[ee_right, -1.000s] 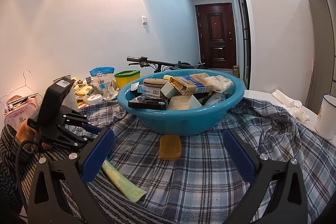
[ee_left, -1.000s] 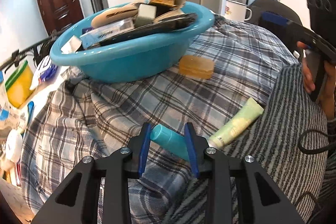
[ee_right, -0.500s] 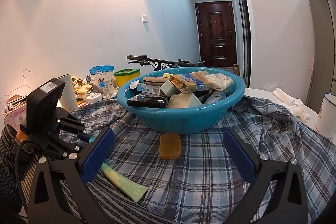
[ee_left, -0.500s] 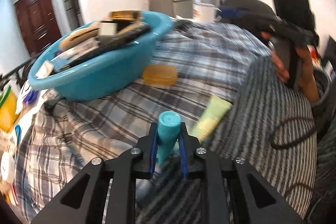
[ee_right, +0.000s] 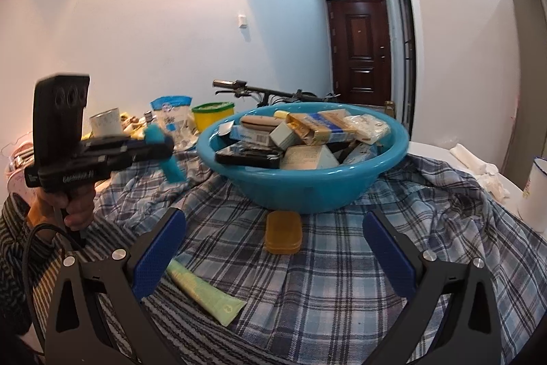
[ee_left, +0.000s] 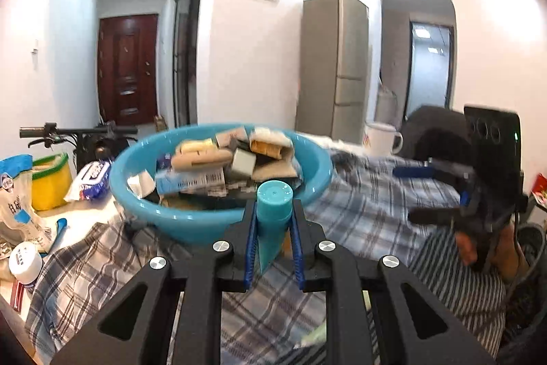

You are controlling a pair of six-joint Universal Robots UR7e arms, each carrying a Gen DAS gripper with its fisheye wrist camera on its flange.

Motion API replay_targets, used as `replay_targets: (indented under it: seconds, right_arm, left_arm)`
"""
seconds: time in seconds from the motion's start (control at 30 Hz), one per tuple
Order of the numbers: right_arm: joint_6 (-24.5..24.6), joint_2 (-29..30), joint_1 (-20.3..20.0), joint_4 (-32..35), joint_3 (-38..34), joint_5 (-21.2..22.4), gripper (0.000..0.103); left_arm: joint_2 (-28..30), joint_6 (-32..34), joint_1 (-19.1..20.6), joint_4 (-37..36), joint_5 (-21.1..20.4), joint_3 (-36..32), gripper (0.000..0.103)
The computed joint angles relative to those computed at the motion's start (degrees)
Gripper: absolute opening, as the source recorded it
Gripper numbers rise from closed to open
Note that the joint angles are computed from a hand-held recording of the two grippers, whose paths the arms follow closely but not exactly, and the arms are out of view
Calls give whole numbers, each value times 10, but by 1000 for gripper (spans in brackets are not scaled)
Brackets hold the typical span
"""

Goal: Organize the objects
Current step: 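Lift the teal tube with left tool while right tool moves toward the orange soap box, then close the right tool on the orange soap box while left tool holds the teal tube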

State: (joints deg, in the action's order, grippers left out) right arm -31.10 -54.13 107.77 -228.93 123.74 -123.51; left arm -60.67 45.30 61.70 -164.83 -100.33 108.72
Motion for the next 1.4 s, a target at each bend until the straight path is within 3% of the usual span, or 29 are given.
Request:
replay_targets:
  seconds: [0.1, 0.23, 0.4, 0.5, 0.6, 0.7, 0.8, 0.97, 1.0, 1.07, 1.2, 1.37, 1.4]
  right_arm:
    - [6, -1, -1, 33, -5, -6, 103]
    - [47, -24, -17, 108, -2, 19, 103]
    - [58, -22, -15, 106, -5, 8, 103]
    - [80, -43, -28, 161, -3, 41, 103]
    - [105, -43, -25, 198, -24, 4, 103]
    - [109, -45, -27, 245, -44, 3, 103]
    - [103, -41, -27, 298, -68, -2, 103]
    - [92, -11, -27, 387, -129, -50, 103]
    - [92, -8, -31, 399, -136, -51, 101]
    - [105, -4, -42, 425, -149, -55, 85]
    - [145, -9, -68, 465, -154, -40, 72]
    - [162, -14, -79, 480, -147, -34, 43]
    - [160, -13, -79, 479, -146, -35, 43]
  left_arm:
    - [8, -25, -8, -35, 29, 4, 19]
    - [16, -29, -4, -17, 31, -5, 19]
    - [11, -1, -6, -53, 23, 21, 19]
    - [11, -1, -9, -83, 32, 33, 19]
    - [9, -4, -6, -90, 22, 34, 19]
    - [4, 4, -3, -72, 5, 33, 19]
    - [3, 2, -8, -66, 17, 34, 19]
    - [7, -20, -5, -54, 23, 23, 19]
    - [8, -25, -4, -51, 26, 21, 19]
    - [10, -34, -3, -45, 30, 14, 19]
    - [10, -32, -3, -49, 32, 17, 19]
    - [5, -3, -10, -65, 31, 34, 19]
    - [5, 0, -11, -66, 32, 35, 19]
